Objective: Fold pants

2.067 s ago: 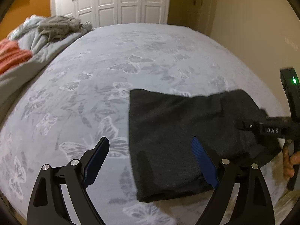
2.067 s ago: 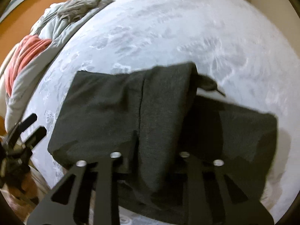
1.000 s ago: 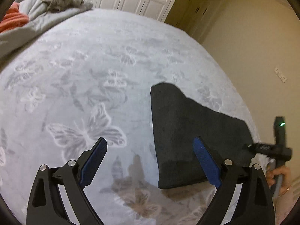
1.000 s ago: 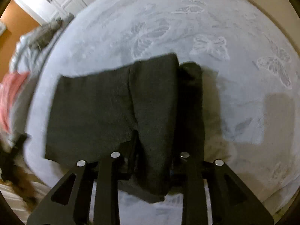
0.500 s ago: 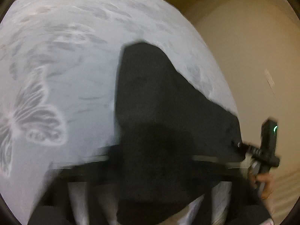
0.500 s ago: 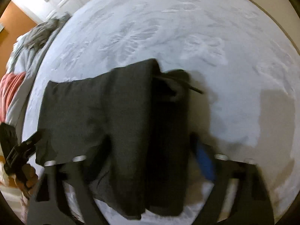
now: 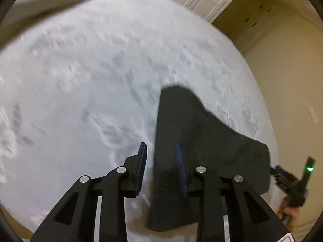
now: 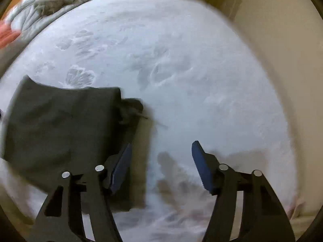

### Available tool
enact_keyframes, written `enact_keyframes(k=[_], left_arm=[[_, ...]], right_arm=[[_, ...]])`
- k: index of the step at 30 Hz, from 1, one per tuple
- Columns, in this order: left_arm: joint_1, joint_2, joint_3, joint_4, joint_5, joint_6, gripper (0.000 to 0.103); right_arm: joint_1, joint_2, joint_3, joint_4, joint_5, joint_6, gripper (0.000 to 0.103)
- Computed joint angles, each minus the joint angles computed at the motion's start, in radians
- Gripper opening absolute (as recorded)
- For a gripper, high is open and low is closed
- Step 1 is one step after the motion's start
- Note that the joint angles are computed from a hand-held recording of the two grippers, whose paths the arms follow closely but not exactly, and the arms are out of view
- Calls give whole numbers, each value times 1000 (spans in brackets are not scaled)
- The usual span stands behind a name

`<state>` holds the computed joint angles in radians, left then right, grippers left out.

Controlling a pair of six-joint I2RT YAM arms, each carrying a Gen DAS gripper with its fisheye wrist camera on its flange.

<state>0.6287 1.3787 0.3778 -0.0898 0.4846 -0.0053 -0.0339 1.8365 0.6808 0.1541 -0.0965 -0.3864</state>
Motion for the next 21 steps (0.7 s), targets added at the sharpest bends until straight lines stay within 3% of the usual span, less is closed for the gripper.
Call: enact_keyframes(k=[2, 3, 4, 6, 7, 9, 10, 11, 14, 17, 18, 20, 21], left_arm=[[-10, -132, -60, 31, -54, 3, 57], [-40, -217, -102, 58, -100, -4, 59], [-81, -251, -117, 74, -145, -14, 59], [-213, -295, -136, 81, -240, -18, 66], [-286, -282, -147, 113, -292, -35, 66], [-419, -271, -161, 138, -398, -54, 66], [-495, -230, -157, 161, -461, -60, 67], [-521, -169, -157, 213, -487, -56, 67], [-625, -127, -153, 227, -567, -79, 68], [-686, -64, -140, 265, -597, -108, 72], [-706, -28, -133, 295, -616, -116, 74], [-723, 11, -121, 316, -644, -124, 74], [-731, 29, -112, 319, -654, -131, 74]], right_arm=[[-65, -107, 2, -117, -347, 23, 51], [-78, -122, 9, -153, -441, 38, 47], [-74, -128, 23, -184, -511, 59, 47], [-2, -104, 44, -180, -538, 108, 46], [34, -71, 59, -164, -521, 119, 45], [120, 93, 152, -161, -333, 102, 44], [157, 184, 214, -182, -183, 105, 42], [194, 225, 227, -159, -95, 163, 42], [197, 86, 134, -88, -172, 175, 43], [184, -30, 34, 14, -316, 144, 59], [204, 0, 52, 5, -277, 130, 65], [236, 151, 135, -46, -75, 105, 65], [238, 206, 155, -63, 18, 163, 66]])
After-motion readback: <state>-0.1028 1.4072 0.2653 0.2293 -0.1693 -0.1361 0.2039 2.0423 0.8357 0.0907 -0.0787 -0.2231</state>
